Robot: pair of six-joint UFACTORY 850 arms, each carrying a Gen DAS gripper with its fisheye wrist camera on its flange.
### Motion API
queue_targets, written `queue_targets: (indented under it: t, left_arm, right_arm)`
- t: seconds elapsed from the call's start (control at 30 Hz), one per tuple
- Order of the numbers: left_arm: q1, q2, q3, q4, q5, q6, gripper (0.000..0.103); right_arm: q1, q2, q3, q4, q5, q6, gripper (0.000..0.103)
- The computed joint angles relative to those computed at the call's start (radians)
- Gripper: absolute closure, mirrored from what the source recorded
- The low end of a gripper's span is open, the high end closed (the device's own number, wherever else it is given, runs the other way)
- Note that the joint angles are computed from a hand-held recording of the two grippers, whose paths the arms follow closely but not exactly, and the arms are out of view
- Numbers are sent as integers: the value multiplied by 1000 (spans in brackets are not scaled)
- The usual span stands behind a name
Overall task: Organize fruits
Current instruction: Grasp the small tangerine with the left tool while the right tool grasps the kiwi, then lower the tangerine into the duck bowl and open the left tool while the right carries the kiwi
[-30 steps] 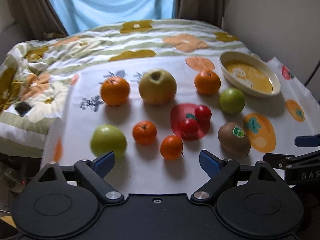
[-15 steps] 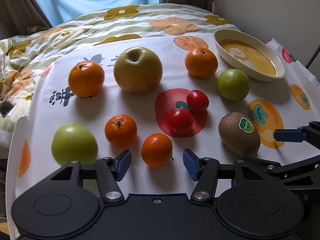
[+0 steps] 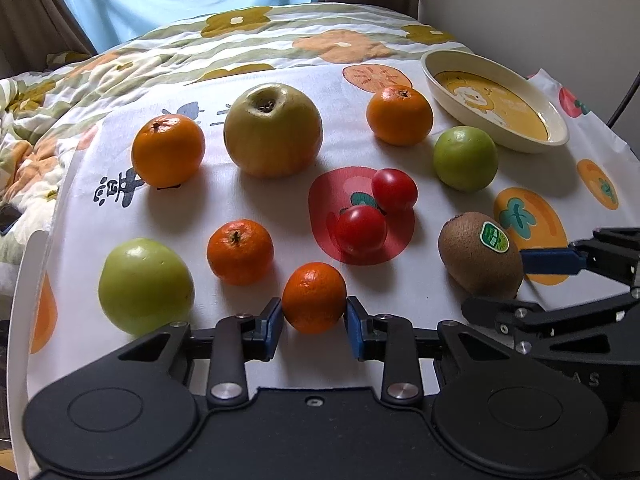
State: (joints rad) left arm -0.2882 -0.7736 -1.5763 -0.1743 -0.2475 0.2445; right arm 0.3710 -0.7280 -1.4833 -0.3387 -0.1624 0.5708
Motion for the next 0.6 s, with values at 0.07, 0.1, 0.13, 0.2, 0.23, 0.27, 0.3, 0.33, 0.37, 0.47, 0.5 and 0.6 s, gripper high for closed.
queue_targets:
  t: [0.07, 0.1, 0.13, 0.2, 0.23, 0.27, 0.3, 0.33, 0.37, 0.47, 0.5, 0.6]
  left_arm:
    - [3, 4, 6, -20, 1, 17, 67]
    - [4, 7, 12, -33, 3, 25, 67]
    - [4, 9, 16, -40, 5, 29, 67]
    - [4, 16, 29, -42, 15, 31, 67]
    - [4, 20, 37, -44, 20, 35, 67]
    - [4, 22, 41, -45, 24, 39, 67]
    - [5, 24, 45, -51, 27, 47, 67]
    - [6, 27, 50, -62, 29, 59, 67]
    - [7, 29, 53, -69, 29, 65, 67]
    - [10, 47, 70, -60, 45, 62, 67]
    - [11, 57, 78, -52, 52, 55, 67]
    - [16, 85, 97, -105, 62, 98, 67]
  right_arm:
    - [1, -4, -5, -12, 1, 10, 29]
    - [2, -7, -10, -30, 0, 25, 29]
    - [3, -10, -13, -41, 2, 31, 31]
    - [6, -15, -19, -63, 4, 49, 33]
    - [7, -18, -22, -93, 4, 77, 34]
    - [10, -20, -25, -135, 3, 116, 35]
    - [12, -22, -26, -175, 3, 154, 35]
    - [14, -25, -29, -220, 1, 199, 38]
    - [15, -28, -33, -239, 2, 216, 41]
    - [15, -28, -39, -244, 1, 233, 44]
    - [15, -26, -40, -223, 0, 226, 44]
    - [17, -5, -26, -302, 2, 341, 44]
